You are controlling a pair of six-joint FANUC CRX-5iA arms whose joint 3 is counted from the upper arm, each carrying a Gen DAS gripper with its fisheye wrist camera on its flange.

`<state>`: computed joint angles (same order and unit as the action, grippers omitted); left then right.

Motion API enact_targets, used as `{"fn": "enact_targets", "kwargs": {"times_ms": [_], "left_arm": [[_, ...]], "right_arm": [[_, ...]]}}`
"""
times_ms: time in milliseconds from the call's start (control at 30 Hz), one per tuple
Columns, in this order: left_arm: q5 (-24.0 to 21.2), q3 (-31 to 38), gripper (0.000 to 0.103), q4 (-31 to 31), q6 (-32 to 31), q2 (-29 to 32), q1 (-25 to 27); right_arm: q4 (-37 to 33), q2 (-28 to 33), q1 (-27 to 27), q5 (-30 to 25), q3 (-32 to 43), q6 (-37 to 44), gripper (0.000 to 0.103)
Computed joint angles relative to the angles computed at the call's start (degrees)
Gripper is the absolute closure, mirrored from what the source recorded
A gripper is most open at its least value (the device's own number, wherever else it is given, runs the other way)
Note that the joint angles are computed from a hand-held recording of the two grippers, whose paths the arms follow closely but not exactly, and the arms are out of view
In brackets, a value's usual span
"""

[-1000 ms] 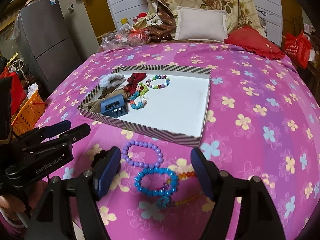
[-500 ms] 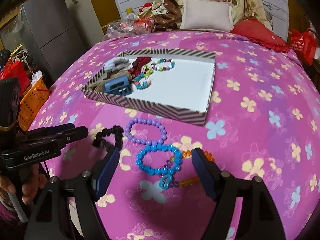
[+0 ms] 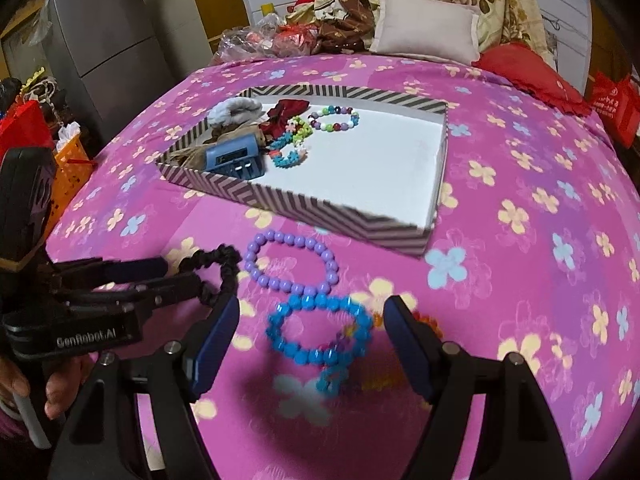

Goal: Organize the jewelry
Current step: 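Grasp the black scrunchie with the left tool while the right tool grasps the purple bead bracelet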

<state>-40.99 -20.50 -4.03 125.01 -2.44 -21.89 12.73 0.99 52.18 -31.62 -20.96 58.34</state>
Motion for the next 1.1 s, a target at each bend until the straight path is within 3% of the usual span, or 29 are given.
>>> {"fn": "enact_targets", "kwargs": {"times_ms": [67,300,500,567,600,733,1000,1100], "left_arm": [[0.0,0.0,0.047,0.1,0.4,0.2,0.2],[-0.2,0.5,0.047,-1.0,1.3,0.5,0.5],[-2.3,3.2,0.047,-5.6,4.5,2.0,-1.3],[-4.8,5.3,0.061,-8.2,5.9,3.2,-2.5],[-5.2,5.8,0.074,-8.6,5.9,3.5,-2.7],[-3.3,4.2,0.088,-5.3,2.6,2.7,-1.4],[-4.0,5.3,0.092,-10.0,5.4,1.1,-3.0],[-4.5,5.3,0.092,-10.3,5.6,0.9,-3.1]], "right_arm": [[2.3,1.8,0.0,-0.3,0.9,-0.8,0.039],[1.1,8.5,-1.5,-3.1,6.6,4.9,0.055],[3.0,9.5,-0.8,-2.3,6.5,8.5,0.081],[5.2,9.6,-0.2,-2.1,5.9,7.8,0.091],[5.6,9.7,-0.1,-2.1,5.9,7.7,0.092],[4.7,8.7,-0.2,-1.4,5.6,8.6,0.095],[3.4,5.3,0.0,-1.7,6.0,12.2,0.096],[-6.4,6.7,-1.7,-5.3,10.2,19.9,0.096]]}}
